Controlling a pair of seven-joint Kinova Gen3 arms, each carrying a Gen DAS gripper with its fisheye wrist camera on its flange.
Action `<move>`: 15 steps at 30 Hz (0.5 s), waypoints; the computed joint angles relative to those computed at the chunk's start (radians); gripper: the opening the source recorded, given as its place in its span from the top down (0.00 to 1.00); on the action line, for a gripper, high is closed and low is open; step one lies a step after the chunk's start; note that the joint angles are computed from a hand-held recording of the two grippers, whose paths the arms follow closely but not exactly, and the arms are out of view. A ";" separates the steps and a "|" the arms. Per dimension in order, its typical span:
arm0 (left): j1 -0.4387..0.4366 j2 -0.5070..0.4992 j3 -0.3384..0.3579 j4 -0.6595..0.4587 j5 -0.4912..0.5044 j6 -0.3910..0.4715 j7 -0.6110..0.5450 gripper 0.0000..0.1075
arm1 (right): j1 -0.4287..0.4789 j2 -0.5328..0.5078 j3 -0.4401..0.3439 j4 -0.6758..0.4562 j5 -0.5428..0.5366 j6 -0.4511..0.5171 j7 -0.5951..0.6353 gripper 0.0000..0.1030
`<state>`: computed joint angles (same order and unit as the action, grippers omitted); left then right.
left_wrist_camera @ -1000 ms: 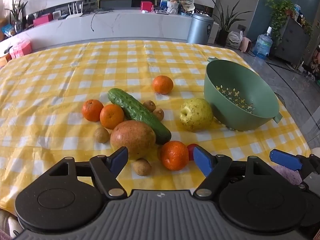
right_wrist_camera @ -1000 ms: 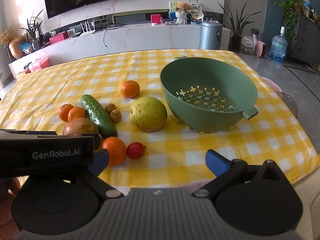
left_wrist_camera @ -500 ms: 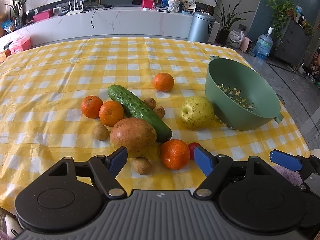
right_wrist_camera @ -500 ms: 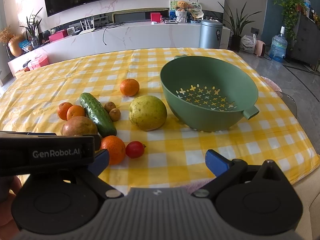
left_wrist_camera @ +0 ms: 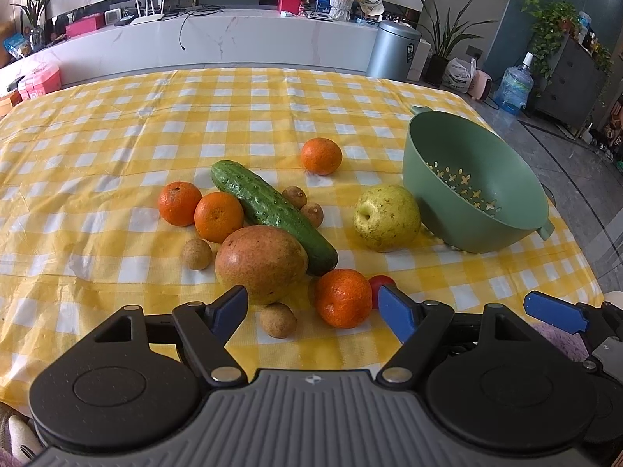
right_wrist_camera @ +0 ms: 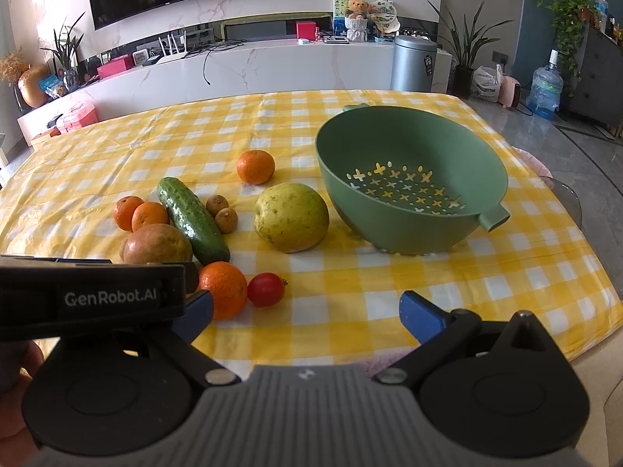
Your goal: Organize fruits
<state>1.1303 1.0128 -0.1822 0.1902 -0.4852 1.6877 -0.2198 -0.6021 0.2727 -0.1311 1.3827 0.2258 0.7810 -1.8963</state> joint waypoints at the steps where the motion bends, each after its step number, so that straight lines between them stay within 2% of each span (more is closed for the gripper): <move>1: 0.001 -0.008 0.000 0.018 0.001 -0.011 0.006 0.17 | 0.000 0.001 0.000 -0.001 0.001 0.001 0.001 0.05; 6: 0.005 -0.045 0.009 0.100 -0.003 -0.058 0.034 0.17 | -0.001 0.001 0.000 0.000 0.002 0.000 0.002 0.05; 15: -0.001 -0.049 0.025 0.112 -0.004 -0.061 0.048 0.16 | -0.006 0.001 0.000 0.004 0.013 -0.003 0.005 0.05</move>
<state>1.1295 0.9634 -0.1574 0.3019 -0.4891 1.6265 -0.1715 -0.6085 0.2735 -0.1308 1.3862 0.2386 0.7776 -1.8908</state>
